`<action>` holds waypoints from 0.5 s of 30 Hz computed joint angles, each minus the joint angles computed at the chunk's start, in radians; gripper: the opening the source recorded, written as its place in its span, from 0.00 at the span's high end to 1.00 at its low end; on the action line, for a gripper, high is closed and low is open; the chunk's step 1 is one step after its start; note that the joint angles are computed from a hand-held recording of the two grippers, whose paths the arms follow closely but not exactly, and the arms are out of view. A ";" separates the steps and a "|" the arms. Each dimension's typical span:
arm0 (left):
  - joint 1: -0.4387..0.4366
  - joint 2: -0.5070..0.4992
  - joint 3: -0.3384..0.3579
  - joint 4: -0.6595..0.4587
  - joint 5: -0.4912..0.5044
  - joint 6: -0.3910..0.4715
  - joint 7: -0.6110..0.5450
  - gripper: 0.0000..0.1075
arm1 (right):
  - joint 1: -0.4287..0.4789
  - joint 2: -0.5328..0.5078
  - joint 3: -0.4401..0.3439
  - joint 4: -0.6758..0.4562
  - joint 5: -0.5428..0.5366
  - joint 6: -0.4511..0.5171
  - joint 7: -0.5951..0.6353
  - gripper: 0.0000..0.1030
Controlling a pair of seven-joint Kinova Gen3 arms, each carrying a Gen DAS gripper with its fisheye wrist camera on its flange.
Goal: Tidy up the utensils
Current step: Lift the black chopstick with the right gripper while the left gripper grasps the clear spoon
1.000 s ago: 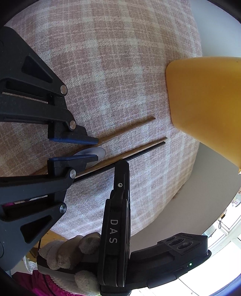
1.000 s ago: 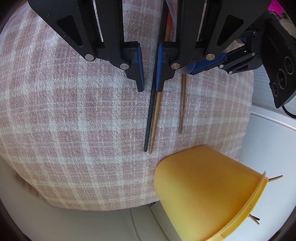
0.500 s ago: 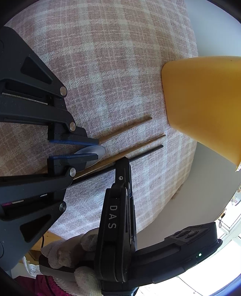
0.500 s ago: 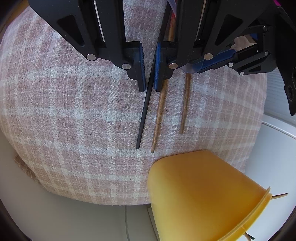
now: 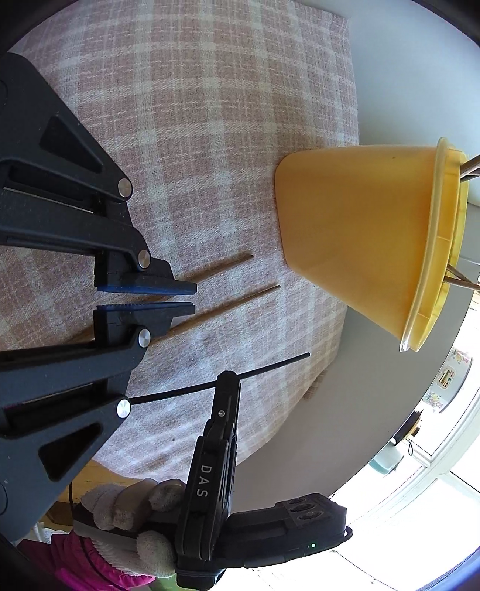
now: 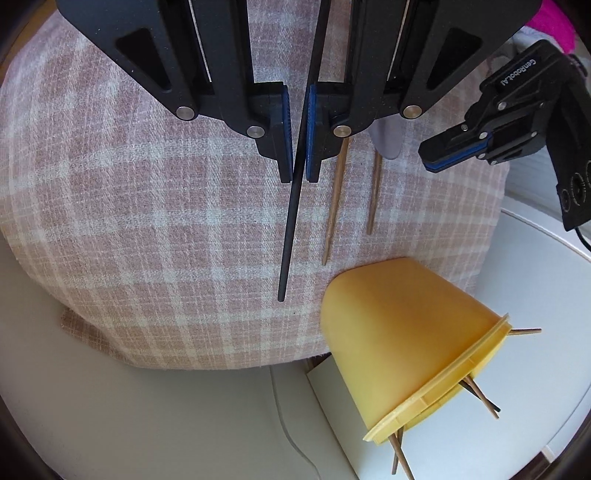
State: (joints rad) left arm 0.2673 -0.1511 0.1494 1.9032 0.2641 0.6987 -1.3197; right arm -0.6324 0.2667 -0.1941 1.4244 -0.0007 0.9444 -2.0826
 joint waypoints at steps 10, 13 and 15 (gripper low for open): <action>-0.005 0.025 -0.029 -0.004 0.154 0.062 -0.125 0.76 | 0.010 -0.015 -0.004 0.012 -0.007 0.003 0.017 0.95; 0.000 0.047 -0.003 -0.014 0.111 0.057 -0.084 0.76 | 0.009 -0.016 -0.004 0.014 -0.009 0.002 0.014 0.95; 0.004 0.067 0.014 -0.023 0.069 0.054 -0.043 0.76 | 0.006 -0.015 -0.004 0.012 -0.006 0.005 0.013 0.95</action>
